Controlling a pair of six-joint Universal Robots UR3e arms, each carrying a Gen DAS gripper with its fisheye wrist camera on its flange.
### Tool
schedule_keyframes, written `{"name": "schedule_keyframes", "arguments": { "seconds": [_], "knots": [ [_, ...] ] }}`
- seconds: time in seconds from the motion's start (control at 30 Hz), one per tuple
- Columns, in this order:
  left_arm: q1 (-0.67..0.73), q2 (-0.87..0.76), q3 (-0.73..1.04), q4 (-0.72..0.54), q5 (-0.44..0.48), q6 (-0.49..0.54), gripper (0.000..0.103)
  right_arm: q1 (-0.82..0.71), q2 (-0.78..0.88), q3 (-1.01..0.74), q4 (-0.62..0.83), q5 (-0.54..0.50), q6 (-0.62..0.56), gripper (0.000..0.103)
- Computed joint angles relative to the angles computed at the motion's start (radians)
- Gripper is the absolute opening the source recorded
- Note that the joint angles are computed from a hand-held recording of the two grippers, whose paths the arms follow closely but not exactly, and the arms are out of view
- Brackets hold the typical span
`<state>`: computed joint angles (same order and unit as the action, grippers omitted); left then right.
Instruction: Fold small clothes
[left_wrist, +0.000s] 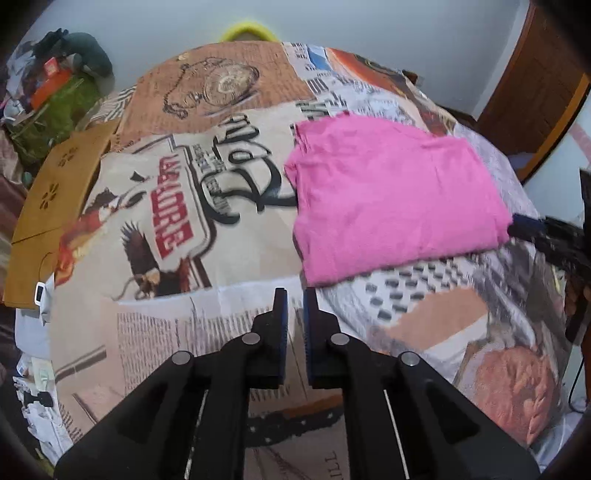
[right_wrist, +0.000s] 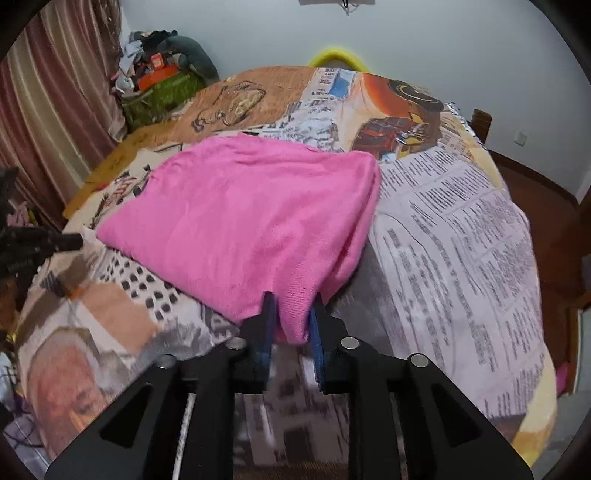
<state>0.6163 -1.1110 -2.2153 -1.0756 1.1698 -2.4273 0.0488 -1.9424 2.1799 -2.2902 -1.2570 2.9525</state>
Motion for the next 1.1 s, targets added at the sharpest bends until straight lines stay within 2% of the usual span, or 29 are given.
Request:
{"name": "schedule_keyframes", "arguments": {
  "seconds": [0.03, 0.07, 0.1, 0.13, 0.17, 0.23, 0.43, 0.53, 0.63, 0.73, 0.8, 0.83, 0.87, 0.9, 0.97, 1.1],
  "knots": [
    [-0.013, -0.021, 0.015, 0.017, 0.000, -0.021, 0.021, -0.012, -0.011, 0.003, 0.001, 0.002, 0.004, 0.041],
    [-0.034, -0.054, 0.036, 0.048, 0.000, -0.052, 0.034, -0.027, -0.025, 0.013, -0.011, 0.005, 0.011, 0.050],
    [-0.051, -0.081, 0.051, 0.072, -0.003, -0.076, 0.042, -0.033, -0.036, 0.022, -0.024, 0.008, 0.019, 0.052],
    [-0.074, -0.122, 0.071, 0.112, -0.008, -0.107, 0.054, -0.047, -0.044, 0.030, -0.036, 0.018, 0.025, 0.055],
    [-0.100, -0.164, 0.092, 0.149, -0.009, -0.140, 0.059, -0.066, -0.038, 0.031, -0.045, 0.035, 0.028, 0.057],
    [-0.158, -0.281, 0.157, 0.211, 0.000, -0.204, 0.060, -0.081, -0.010, 0.029, -0.068, 0.051, 0.041, 0.058],
    [-0.287, -0.611, 0.371, 0.314, 0.088, -0.353, 0.060, -0.054, 0.145, 0.003, -0.182, 0.035, 0.086, 0.058],
    [-0.310, -0.706, 0.455, 0.307, 0.093, -0.375, 0.060, -0.050, 0.207, -0.008, -0.228, 0.041, 0.096, 0.058],
    [-0.323, -0.737, 0.465, 0.335, 0.079, -0.361, 0.059, -0.049, 0.250, -0.014, -0.284, 0.060, 0.090, 0.058],
    [-0.332, -0.761, 0.471, 0.330, 0.037, -0.335, 0.041, -0.039, 0.286, -0.032, -0.318, 0.067, 0.084, 0.058],
    [-0.342, -0.763, 0.458, 0.358, 0.035, -0.335, 0.036, -0.026, 0.312, -0.050, -0.329, 0.069, 0.082, 0.057],
    [-0.345, -0.759, 0.442, 0.382, 0.036, -0.333, 0.032, -0.018, 0.325, -0.057, -0.338, 0.067, 0.080, 0.048],
    [-0.345, -0.753, 0.433, 0.387, 0.031, -0.325, 0.025, -0.009, 0.338, -0.069, -0.332, 0.067, 0.072, 0.029],
    [-0.343, -0.743, 0.420, 0.396, 0.028, -0.318, 0.021, 0.014, 0.358, -0.088, -0.331, 0.047, 0.064, 0.021],
    [-0.343, -0.718, 0.394, 0.415, 0.037, -0.321, 0.016, 0.051, 0.374, -0.107, -0.331, 0.003, 0.045, 0.015],
    [-0.315, -0.631, 0.330, 0.427, 0.027, -0.322, 0.013, 0.064, 0.339, -0.124, -0.304, -0.012, 0.041, 0.013]
  ]
}}
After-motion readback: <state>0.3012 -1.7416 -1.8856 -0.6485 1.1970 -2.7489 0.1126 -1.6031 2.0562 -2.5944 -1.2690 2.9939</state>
